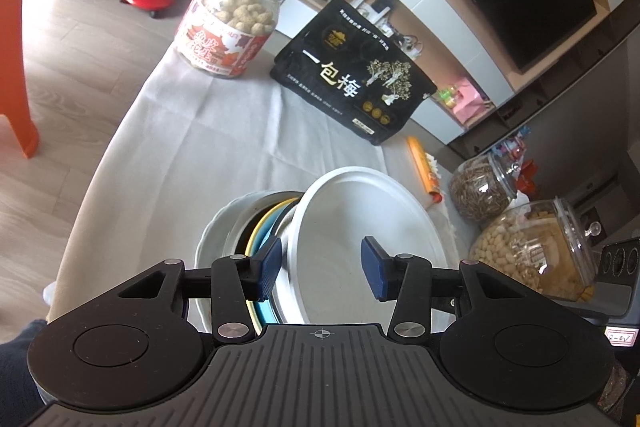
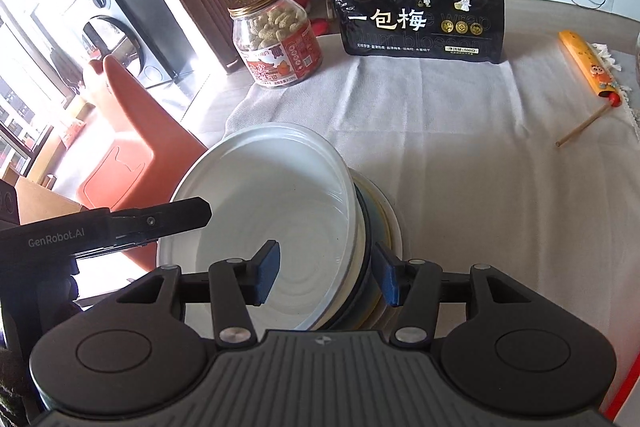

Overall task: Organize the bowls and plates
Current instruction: 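Open both tools and lift them off the white bowl rim, then move both tools to the red-and-white plastic tray's rim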

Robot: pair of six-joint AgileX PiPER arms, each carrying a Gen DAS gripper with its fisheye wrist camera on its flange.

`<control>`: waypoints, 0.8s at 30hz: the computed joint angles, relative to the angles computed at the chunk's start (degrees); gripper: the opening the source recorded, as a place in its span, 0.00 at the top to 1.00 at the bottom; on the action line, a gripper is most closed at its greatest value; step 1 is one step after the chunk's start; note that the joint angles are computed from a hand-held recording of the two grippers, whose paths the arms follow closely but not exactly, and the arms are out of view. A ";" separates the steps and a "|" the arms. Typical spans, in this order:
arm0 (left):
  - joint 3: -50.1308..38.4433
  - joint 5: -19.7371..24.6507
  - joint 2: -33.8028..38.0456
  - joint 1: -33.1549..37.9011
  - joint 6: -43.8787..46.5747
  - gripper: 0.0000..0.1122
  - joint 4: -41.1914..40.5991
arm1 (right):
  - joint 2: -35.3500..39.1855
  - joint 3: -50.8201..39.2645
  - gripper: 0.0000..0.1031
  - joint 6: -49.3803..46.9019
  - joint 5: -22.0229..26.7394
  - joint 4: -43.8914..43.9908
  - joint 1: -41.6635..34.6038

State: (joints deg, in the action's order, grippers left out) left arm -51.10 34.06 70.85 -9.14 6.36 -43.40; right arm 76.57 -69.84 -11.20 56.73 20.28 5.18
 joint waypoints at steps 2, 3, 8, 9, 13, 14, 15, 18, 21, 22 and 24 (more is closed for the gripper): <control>-0.14 -3.29 -1.94 -3.15 -9.53 0.59 7.82 | -3.08 1.91 0.50 -1.85 -2.78 -0.43 -0.87; -0.17 -5.31 -3.02 -5.21 -15.26 0.59 13.55 | -4.52 2.86 0.50 -2.51 -4.03 -1.04 -1.30; -1.40 -10.63 -6.15 -13.76 -43.81 0.59 42.06 | -11.28 8.75 0.49 -9.81 -8.62 1.33 -8.70; -2.17 -10.81 -5.93 -15.78 -49.54 0.59 47.32 | -12.80 10.35 0.46 -12.48 -9.63 2.80 -11.52; -7.24 -10.57 -1.38 -24.24 -56.84 0.59 54.90 | -18.09 16.36 0.37 -32.46 -8.88 17.82 -33.32; -9.63 -10.56 1.41 -26.54 -52.93 0.59 51.80 | -19.08 17.84 0.35 -33.90 -9.74 18.69 -39.05; -11.57 -10.66 3.83 -27.94 -48.09 0.59 47.42 | -18.96 18.49 0.35 -37.63 -8.31 21.84 -44.77; -19.43 -9.97 14.15 -33.35 -33.85 0.59 34.01 | -14.32 18.66 0.35 -45.28 -5.13 26.35 -61.64; -32.43 -3.12 27.57 -37.74 -24.14 0.59 25.95 | -8.56 19.14 0.35 -46.50 -7.72 25.50 -70.03; -37.21 -0.15 32.27 -39.66 -22.67 0.59 25.29 | -6.68 19.34 0.35 -47.41 -8.06 25.71 -72.04; -46.11 5.37 40.14 -42.30 -21.55 0.61 25.19 | -3.19 19.74 0.34 -50.05 -7.26 27.17 -75.89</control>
State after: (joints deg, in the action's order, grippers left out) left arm -97.21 39.43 110.98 -51.44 -15.19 -18.21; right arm 73.38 -50.10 -61.25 49.47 47.44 -70.71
